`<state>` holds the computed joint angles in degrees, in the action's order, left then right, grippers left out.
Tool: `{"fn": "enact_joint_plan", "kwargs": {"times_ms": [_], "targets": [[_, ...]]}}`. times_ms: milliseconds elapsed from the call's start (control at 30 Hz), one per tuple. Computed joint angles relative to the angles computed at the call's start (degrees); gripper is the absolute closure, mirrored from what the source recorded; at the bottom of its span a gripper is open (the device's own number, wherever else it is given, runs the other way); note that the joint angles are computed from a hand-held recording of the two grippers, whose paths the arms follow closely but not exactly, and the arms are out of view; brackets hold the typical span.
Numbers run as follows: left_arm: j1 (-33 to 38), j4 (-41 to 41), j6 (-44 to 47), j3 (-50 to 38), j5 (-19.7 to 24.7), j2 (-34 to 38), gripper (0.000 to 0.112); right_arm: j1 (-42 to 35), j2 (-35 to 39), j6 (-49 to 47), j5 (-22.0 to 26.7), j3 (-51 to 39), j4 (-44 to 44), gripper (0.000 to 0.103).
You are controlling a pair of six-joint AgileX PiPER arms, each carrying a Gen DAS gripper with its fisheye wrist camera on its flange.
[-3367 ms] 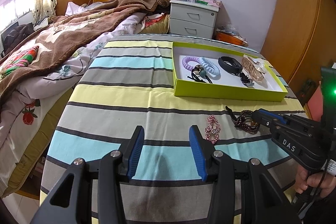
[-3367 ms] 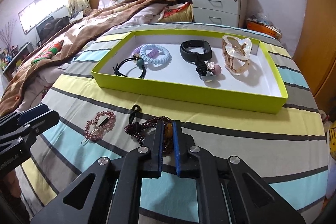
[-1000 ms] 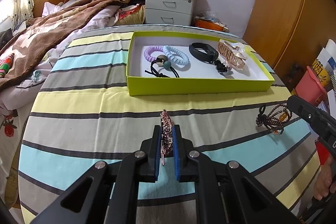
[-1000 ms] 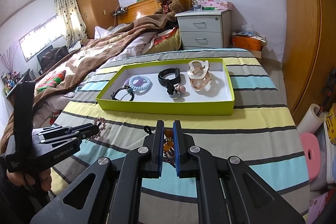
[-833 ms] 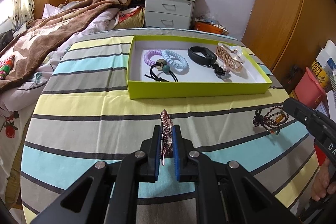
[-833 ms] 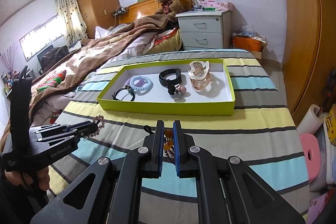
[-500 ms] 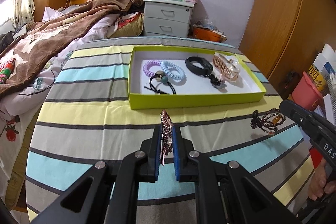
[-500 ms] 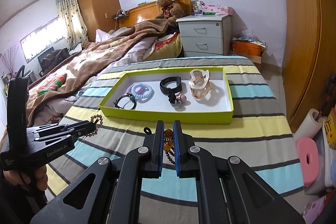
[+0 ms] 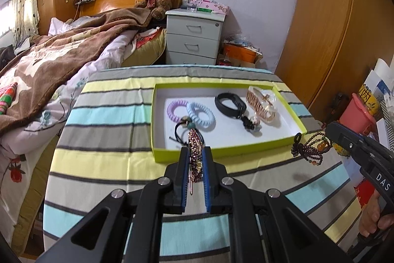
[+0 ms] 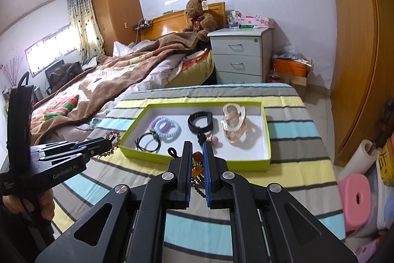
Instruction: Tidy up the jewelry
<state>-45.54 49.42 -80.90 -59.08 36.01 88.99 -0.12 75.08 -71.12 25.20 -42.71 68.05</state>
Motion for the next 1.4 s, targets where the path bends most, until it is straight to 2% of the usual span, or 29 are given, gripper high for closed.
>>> {"fn": "enact_joint_plan", "kwargs": {"times_ms": [467, 1033, 1100, 1400], "targets": [[2.59, -3.5, 7.1, -6.23, -1.31, 3.45, 0.101, 0.65, 5.52, 5.17, -1.86, -6.81, -4.94, 0.095], [6.8, -13.05, 18.22, -15.45, -5.55, 14.92, 0.101, 0.88, 16.71, 7.2, -5.72, -12.55, -9.97, 0.095], [7.15, -14.26, 19.21, -15.96, -5.97, 15.95, 0.101, 1.93, 17.4, 8.45, -8.19, -12.49, -11.96, 0.095], [8.22, -15.99, 20.55, -17.43, -5.61, 18.74, 0.101, 1.67, 20.75, 7.86, -6.41, -14.36, -11.58, 0.095]]}}
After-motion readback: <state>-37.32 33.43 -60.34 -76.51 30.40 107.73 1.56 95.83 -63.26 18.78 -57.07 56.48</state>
